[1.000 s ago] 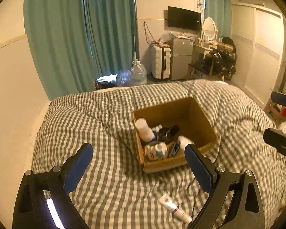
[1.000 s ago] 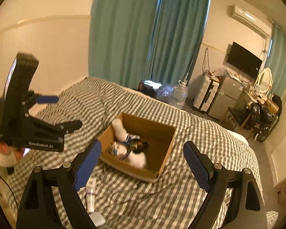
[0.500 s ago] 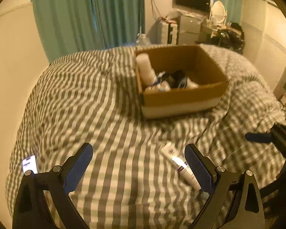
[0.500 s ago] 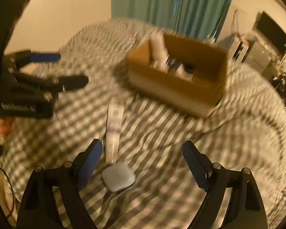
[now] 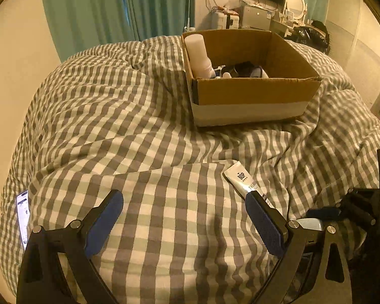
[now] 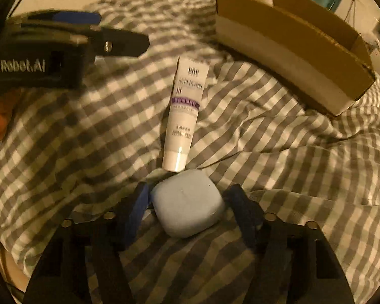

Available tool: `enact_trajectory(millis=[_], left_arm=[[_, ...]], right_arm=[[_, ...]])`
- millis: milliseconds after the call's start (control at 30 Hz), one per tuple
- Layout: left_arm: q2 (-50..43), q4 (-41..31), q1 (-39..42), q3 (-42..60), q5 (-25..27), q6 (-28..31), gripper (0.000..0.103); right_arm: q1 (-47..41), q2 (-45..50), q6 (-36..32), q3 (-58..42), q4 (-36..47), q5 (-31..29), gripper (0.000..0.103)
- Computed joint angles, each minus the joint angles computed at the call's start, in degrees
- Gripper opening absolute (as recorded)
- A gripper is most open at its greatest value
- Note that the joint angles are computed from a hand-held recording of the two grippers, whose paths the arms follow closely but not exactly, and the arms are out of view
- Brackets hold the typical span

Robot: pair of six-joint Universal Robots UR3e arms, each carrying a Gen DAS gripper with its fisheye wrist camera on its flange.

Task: Organize objects
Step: 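Reach the right gripper toward the pale blue earbud case, then grasp the earbud case with the right gripper while the left gripper grasps the white cream tube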

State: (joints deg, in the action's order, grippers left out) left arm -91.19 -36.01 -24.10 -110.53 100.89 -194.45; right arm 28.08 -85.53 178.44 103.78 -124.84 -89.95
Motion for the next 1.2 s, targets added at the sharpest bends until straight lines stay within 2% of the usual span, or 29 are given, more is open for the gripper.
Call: enact_trajectory(millis=[67, 167, 333, 533, 633, 833, 933, 1000, 1067, 1100, 1133, 1200], left_arm=[[-0.4, 0.0, -0.3, 0.3, 0.2, 0.1, 0.099], [-1.7, -1.4, -1.5, 2.0, 1.6, -0.2, 0.099], [-5.6, -3.4, -3.9, 6.5, 2.3, -1.4, 0.099], [-14.2, -5.3, -9.1, 14.2, 5.7, -2.9, 0.099], [-17.9, -7.1, -10.4, 18.0, 6.4, -2.9, 0.099], [-25.0, -9.6, -11.7, 24.5, 7.2, -1.8, 0.099], [-27.5, -8.1, -11.9, 25.6, 6.8, -0.2, 0.098], [-28.7, -7.6, -11.6, 26.0, 6.0, 0.6, 0.088], [-29.3, -7.4, -11.6, 26.4, 5.0, 1.5, 0.063], [-29.5, -7.5, -11.5, 26.6, 4.7, 1.9, 0.057], [-29.8, -7.7, -11.7, 27.0, 4.8, 2.4, 0.045], [-30.0, -8.0, -11.9, 27.2, 4.9, 2.7, 0.038]], right_arm=[[-0.3, -0.8, -0.6, 0.4, -0.5, 0.4, 0.056], [-4.7, -6.1, -1.5, 2.9, -1.9, 4.0, 0.056], [-7.7, -10.4, -4.2, 2.2, -2.5, -1.5, 0.056], [-13.4, -12.8, -7.4, 3.9, -4.9, -2.6, 0.056], [-17.0, -13.9, -8.9, 2.7, -3.4, 0.0, 0.056], [-21.2, -15.4, -9.9, 7.7, -7.5, 5.6, 0.056], [-23.7, -16.5, -10.4, 9.5, -7.9, 8.8, 0.056], [-23.8, -16.4, -10.2, 10.2, -8.7, 9.4, 0.056], [-24.7, -16.9, -10.3, 11.3, -9.4, 10.6, 0.056], [-24.9, -17.0, -10.2, 11.5, -9.6, 10.9, 0.056], [-25.4, -17.5, -10.1, 12.0, -9.8, 11.4, 0.056], [-26.4, -18.8, -10.8, 12.9, -9.5, 12.1, 0.056]])
